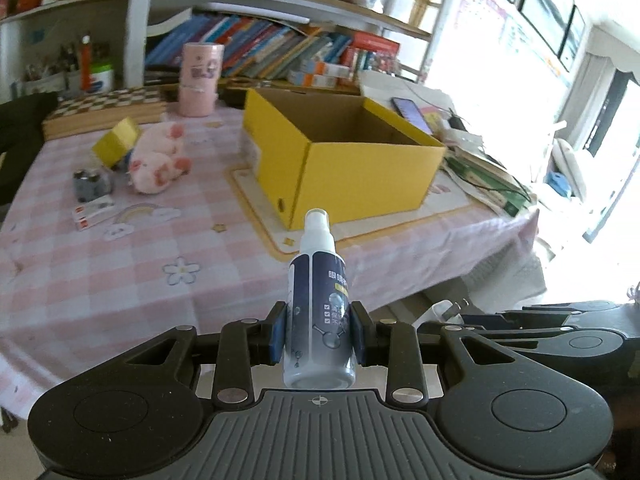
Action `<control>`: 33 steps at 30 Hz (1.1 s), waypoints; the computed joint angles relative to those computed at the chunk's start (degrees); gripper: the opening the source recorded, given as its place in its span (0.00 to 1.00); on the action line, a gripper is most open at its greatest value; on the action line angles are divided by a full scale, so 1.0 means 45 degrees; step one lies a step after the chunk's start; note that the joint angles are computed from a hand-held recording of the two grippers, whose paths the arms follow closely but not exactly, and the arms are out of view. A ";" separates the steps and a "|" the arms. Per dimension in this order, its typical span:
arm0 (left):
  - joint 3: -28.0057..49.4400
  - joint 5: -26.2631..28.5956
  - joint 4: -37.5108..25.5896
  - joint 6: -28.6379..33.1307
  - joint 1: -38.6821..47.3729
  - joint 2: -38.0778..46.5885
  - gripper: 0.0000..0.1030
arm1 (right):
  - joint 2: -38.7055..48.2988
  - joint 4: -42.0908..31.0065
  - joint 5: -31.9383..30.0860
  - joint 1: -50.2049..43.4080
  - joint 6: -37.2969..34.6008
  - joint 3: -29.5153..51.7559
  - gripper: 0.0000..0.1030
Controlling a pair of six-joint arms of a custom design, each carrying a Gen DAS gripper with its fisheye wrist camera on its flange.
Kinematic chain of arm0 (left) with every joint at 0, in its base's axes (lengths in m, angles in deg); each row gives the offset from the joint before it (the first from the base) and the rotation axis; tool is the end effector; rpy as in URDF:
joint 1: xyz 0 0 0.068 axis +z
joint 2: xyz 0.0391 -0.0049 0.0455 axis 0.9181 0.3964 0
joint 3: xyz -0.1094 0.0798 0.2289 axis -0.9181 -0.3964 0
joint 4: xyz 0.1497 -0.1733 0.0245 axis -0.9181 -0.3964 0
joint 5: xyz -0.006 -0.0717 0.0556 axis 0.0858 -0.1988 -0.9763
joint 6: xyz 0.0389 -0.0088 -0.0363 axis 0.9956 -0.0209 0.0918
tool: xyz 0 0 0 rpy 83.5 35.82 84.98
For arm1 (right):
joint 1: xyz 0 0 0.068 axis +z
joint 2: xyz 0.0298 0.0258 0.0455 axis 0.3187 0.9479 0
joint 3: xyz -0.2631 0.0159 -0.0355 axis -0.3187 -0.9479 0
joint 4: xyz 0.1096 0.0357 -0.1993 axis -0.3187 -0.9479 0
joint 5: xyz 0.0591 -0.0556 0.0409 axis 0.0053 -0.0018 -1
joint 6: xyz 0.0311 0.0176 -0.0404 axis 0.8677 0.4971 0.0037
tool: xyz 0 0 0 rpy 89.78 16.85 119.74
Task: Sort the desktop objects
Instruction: 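Carry the spray bottle and charger with both grippers over the yellow box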
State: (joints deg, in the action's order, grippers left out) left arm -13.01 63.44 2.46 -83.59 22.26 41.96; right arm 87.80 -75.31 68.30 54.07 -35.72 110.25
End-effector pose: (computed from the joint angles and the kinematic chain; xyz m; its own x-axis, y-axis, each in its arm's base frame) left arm 0.2262 -0.2202 0.1265 -0.6506 0.1993 -0.7328 0.5071 0.8323 -0.2239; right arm 0.1712 0.1073 0.1322 -0.7421 0.1766 -0.6467 0.0965 0.9828 0.1577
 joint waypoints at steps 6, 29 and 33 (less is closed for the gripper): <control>0.0707 0.0264 -0.0261 0.0188 -0.0177 0.0519 0.30 | -0.0549 -0.0200 0.0065 -0.0357 0.0093 -0.0387 0.24; 0.3321 0.0644 -0.1466 0.0869 -0.0596 0.2038 0.30 | -0.0651 0.0316 -0.1534 -0.3177 -0.1688 -0.0563 0.24; 0.3916 0.0662 -0.1729 0.0977 -0.0662 0.2385 0.30 | -0.0585 0.0383 -0.1773 -0.3528 -0.1959 -0.0520 0.24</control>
